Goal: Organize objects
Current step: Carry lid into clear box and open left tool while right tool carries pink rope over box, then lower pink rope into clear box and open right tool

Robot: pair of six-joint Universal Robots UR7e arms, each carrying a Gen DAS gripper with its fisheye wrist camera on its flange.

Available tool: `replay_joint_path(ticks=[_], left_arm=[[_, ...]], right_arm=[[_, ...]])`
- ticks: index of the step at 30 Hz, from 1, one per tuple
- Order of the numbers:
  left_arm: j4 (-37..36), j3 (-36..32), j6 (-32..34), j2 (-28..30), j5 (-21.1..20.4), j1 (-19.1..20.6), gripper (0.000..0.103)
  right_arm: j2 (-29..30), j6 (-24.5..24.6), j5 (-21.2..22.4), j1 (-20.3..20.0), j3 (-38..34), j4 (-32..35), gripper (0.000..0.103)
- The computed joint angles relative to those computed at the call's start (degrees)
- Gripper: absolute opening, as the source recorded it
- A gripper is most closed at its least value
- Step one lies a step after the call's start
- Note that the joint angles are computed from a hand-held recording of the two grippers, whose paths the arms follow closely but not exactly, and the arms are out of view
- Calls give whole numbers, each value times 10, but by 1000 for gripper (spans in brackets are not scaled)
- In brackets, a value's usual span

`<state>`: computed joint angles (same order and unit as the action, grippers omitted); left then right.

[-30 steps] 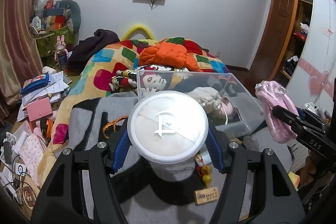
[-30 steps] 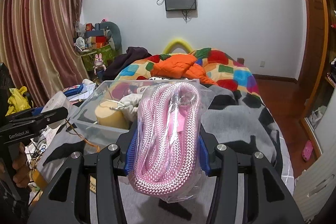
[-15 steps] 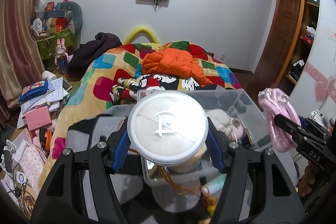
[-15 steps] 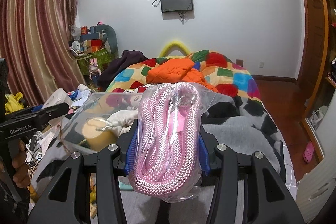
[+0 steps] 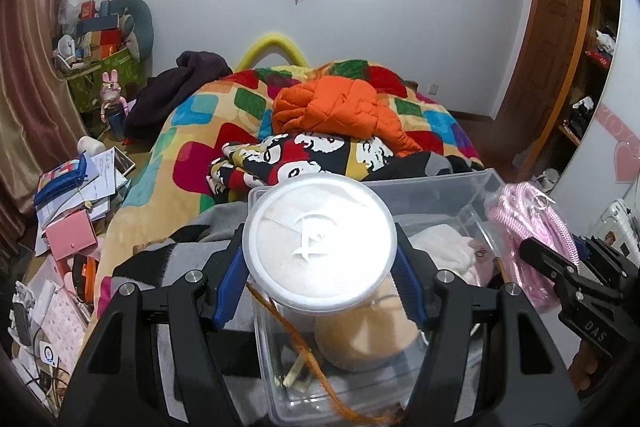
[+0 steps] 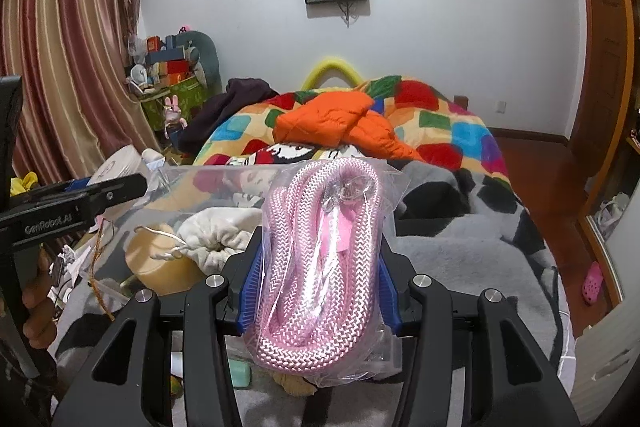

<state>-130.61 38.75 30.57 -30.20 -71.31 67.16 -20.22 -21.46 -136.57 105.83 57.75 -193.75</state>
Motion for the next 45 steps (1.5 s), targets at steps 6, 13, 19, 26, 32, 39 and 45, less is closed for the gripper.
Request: replay_joint_path(ticks=[6, 13, 19, 26, 32, 39, 45], left_arm=[[39, -44, -2, 28, 8, 0, 65], [84, -75, -10, 47, 13, 2, 65], [74, -58, -4, 38, 13, 1, 65], [59, -38, 1, 25, 3, -2, 73], [10, 16, 28, 0, 12, -9, 80], [-30, 72, 50, -33, 9, -10, 83], [-44, 108, 50, -63, 2, -5, 83]], right_arm=[[-4, 28, 18, -8, 6, 23, 45], [12, 15, 9, -6, -18, 27, 47], [15, 28, 4, -6, -20, 37, 55], [7, 44, 15, -6, -6, 49, 71], [3, 40, 12, 0, 2, 40, 73], [18, -30, -15, 16, -7, -9, 78], [20, -80, -21, 29, 6, -54, 80]])
